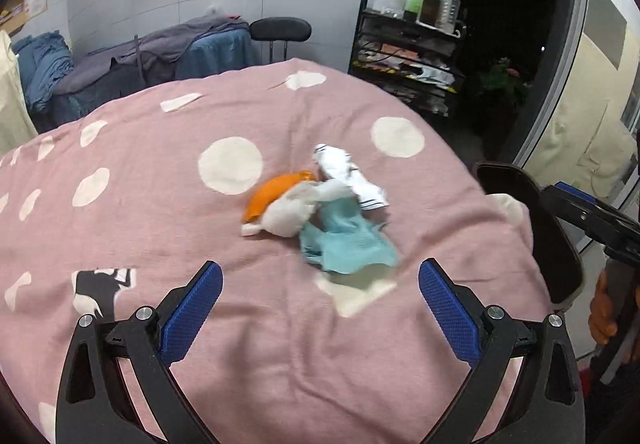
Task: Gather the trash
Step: 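Return both open tools to the white tissue and teal cloth, then grasp the white tissue with the left tool while the right tool grasps the white paper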
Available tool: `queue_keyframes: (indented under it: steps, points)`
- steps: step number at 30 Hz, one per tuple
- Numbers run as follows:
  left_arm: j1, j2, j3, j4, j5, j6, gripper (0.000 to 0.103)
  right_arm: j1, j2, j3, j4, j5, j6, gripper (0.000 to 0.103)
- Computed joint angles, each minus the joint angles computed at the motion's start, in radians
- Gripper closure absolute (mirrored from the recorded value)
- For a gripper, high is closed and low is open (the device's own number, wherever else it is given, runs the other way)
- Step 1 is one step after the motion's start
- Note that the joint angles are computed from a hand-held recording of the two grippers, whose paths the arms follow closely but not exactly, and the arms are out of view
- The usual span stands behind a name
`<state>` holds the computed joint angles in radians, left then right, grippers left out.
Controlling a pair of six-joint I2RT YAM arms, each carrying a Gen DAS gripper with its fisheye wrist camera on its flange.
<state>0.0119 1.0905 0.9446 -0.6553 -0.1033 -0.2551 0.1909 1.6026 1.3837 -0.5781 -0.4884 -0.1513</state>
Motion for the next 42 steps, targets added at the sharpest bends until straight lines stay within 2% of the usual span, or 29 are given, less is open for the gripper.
queue_keyframes:
  steps: [2, 4, 6, 8, 16, 18, 20, 23, 25, 30, 36, 39, 42]
  points:
    - [0.038, 0.016, 0.008, 0.005, 0.038, 0.028, 0.006, 0.029, 0.012, 0.014, -0.011, 0.008, -0.004, 0.006]
    - [0.055, 0.039, 0.015, 0.023, 0.035, 0.047, 0.006, 0.061, 0.036, 0.041, -0.028, 0.008, -0.008, 0.006]
    - [0.067, 0.075, 0.029, 0.038, 0.025, 0.074, 0.01, 0.077, 0.055, 0.063, -0.037, 0.007, -0.008, 0.006]
    - [0.078, 0.107, 0.046, 0.041, 0.047, 0.094, 0.023, 0.094, 0.074, 0.088, -0.05, 0.008, -0.008, 0.006]
    - [0.11, 0.304, 0.174, 0.008, 0.075, 0.149, 0.044, 0.169, 0.151, 0.187, -0.085, 0.051, -0.02, 0.006]
    - [0.112, 0.342, 0.197, 0.003, 0.071, 0.168, 0.053, 0.177, 0.184, 0.231, -0.108, 0.053, -0.025, 0.006]
    - [0.116, 0.372, 0.211, -0.005, 0.076, 0.186, 0.071, 0.197, 0.223, 0.278, -0.138, 0.068, -0.029, 0.006]
    - [0.134, 0.347, 0.184, 0.012, 0.087, 0.175, 0.08, 0.235, 0.286, 0.352, -0.186, 0.108, -0.061, 0.013]
    - [0.152, 0.3, 0.154, 0.027, 0.097, 0.157, 0.084, 0.258, 0.331, 0.4, -0.214, 0.14, -0.077, 0.021]
    - [0.208, 0.179, 0.086, 0.041, 0.145, 0.114, 0.086, 0.296, 0.482, 0.597, -0.346, 0.171, -0.094, 0.033]
    - [0.274, 0.046, 0.022, 0.037, 0.198, 0.058, 0.086, 0.328, 0.655, 0.865, -0.487, 0.175, -0.088, 0.033]
    - [0.272, 0.009, 0.0, 0.04, 0.164, 0.044, 0.087, 0.347, 0.768, 1.051, -0.59, 0.179, -0.089, 0.037]
    - [0.284, -0.013, -0.014, 0.037, 0.178, 0.028, 0.089, 0.358, 0.862, 1.199, -0.654, 0.195, -0.066, 0.043]
